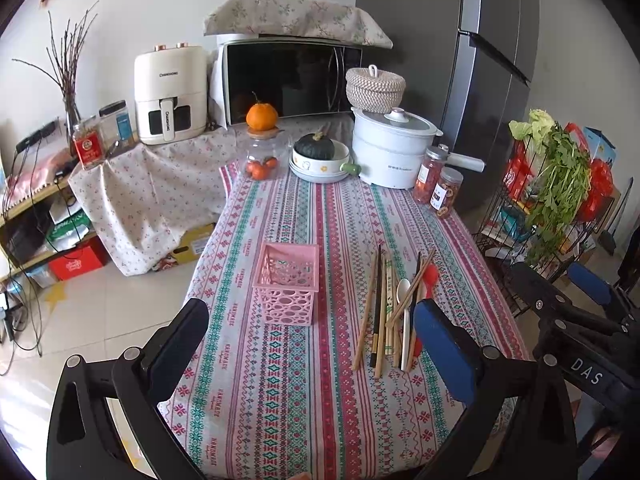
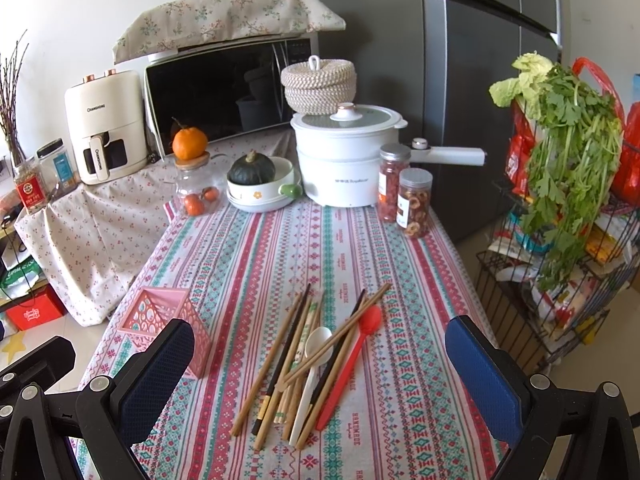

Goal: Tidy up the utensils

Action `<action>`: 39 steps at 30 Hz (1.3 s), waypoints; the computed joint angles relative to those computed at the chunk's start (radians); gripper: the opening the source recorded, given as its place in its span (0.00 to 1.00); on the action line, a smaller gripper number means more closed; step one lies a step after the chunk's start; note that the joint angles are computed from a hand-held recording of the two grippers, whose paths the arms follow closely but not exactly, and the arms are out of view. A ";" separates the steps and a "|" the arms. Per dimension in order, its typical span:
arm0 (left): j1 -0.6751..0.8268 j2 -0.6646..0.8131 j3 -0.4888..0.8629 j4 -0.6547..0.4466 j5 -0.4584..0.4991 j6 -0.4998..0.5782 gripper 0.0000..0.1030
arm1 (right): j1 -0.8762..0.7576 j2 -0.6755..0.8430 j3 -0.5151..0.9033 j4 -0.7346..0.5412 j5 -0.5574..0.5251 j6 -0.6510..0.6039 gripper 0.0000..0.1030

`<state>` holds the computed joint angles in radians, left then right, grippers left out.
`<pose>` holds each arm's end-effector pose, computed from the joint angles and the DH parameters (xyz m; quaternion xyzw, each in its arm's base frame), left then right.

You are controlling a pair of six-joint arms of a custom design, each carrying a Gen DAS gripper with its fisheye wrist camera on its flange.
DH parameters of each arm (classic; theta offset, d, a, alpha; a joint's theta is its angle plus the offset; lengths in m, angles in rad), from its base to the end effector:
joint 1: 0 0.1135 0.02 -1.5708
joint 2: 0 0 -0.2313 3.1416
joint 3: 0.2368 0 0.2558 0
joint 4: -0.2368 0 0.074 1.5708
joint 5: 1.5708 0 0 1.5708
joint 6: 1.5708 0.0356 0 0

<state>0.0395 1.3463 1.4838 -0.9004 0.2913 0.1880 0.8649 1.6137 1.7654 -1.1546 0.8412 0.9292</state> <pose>0.2849 0.0010 0.3578 0.1244 0.9030 -0.0885 0.4015 0.2273 0.2257 0.3591 0.1425 0.8722 -0.0447 0.4659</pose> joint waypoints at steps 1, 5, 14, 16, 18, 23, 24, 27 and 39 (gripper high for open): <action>0.001 0.001 0.001 -0.001 0.001 0.001 1.00 | 0.000 0.000 0.000 0.000 -0.001 0.000 1.00; 0.000 -0.004 -0.004 0.005 -0.003 0.001 1.00 | 0.001 -0.003 -0.012 0.007 -0.003 0.002 1.00; -0.016 -0.012 -0.028 0.077 -0.027 0.002 1.00 | -0.026 0.005 0.010 -0.019 -0.023 0.011 1.00; -0.021 -0.005 -0.033 0.108 -0.021 0.002 1.00 | -0.045 0.012 0.025 -0.035 -0.038 0.015 1.00; -0.031 0.022 -0.014 0.116 -0.022 0.010 1.00 | -0.073 0.015 0.039 -0.048 -0.061 0.014 1.00; -0.050 0.185 0.160 -0.001 0.011 0.012 1.00 | -0.154 0.021 0.072 -0.083 -0.119 0.006 1.00; -0.056 0.229 0.213 -0.046 0.024 0.019 1.00 | -0.173 0.023 0.078 -0.088 -0.133 0.003 1.00; -0.094 0.328 0.318 -0.117 0.027 0.038 1.00 | -0.240 0.035 0.092 -0.087 -0.187 -0.012 1.00; -0.251 0.875 0.918 -0.410 -0.061 0.051 0.96 | -0.516 0.082 -0.090 0.076 -0.483 -0.092 1.00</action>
